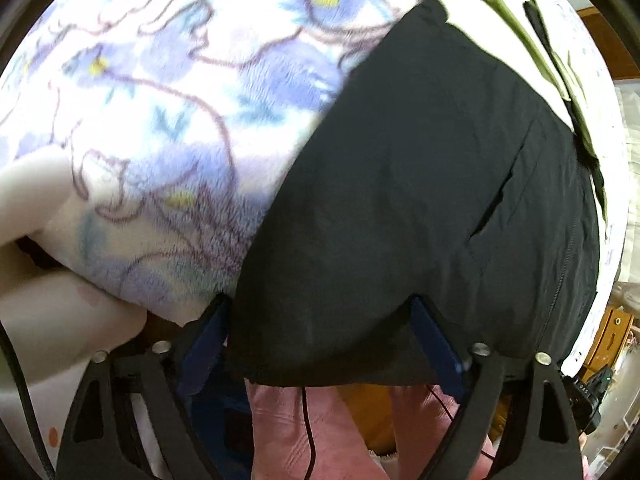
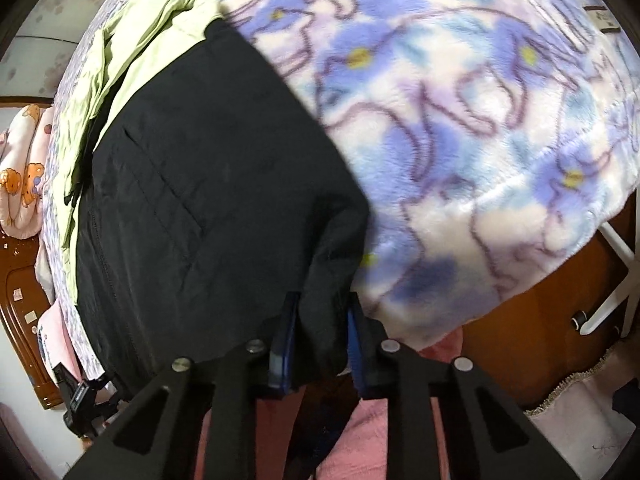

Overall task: Fold large clothes
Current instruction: 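Lift the black hem with both tools and fold it toward the hood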

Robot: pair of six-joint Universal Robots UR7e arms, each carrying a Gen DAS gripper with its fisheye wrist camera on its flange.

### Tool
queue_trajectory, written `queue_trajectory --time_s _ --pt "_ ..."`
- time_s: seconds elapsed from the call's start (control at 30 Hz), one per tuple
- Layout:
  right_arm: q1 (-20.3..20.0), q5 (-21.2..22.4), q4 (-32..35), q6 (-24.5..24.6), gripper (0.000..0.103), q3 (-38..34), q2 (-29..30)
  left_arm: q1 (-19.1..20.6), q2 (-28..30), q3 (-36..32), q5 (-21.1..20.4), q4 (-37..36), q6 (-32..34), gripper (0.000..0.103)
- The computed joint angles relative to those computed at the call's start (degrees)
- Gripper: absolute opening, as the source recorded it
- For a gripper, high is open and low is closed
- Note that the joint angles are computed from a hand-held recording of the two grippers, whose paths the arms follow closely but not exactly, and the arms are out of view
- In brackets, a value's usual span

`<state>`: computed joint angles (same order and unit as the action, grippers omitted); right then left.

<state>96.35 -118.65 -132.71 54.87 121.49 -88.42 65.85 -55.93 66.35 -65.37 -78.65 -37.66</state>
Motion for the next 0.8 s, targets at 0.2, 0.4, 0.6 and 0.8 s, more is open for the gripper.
queue_trajectory --time_s 0.2,0.4,0.6,0.8 --pt "0.33 3.14 -7.8 -0.03 0.019 0.88 0.87 -2.35 0.49 -0.33 3.34 3.16 -3.24 0.037" --pt "0.58 7.66 -13.37 -1.36 0.017 -0.42 2.61 -6.1 -0.42 0.7 4.34 0.15 -4.71 0.012" --pt "2.24 15.8 -23.35 -5.07 0.016 -4.51 7.16 -10.05 2.81 -4.81 -2.74 -7.35 -2.23 0.011" --pt "3.93 19.8 -21.35 -13.55 0.015 -14.94 12.71 -12.28 8.34 -12.12 -8.57 -13.47 0.12 0.01"
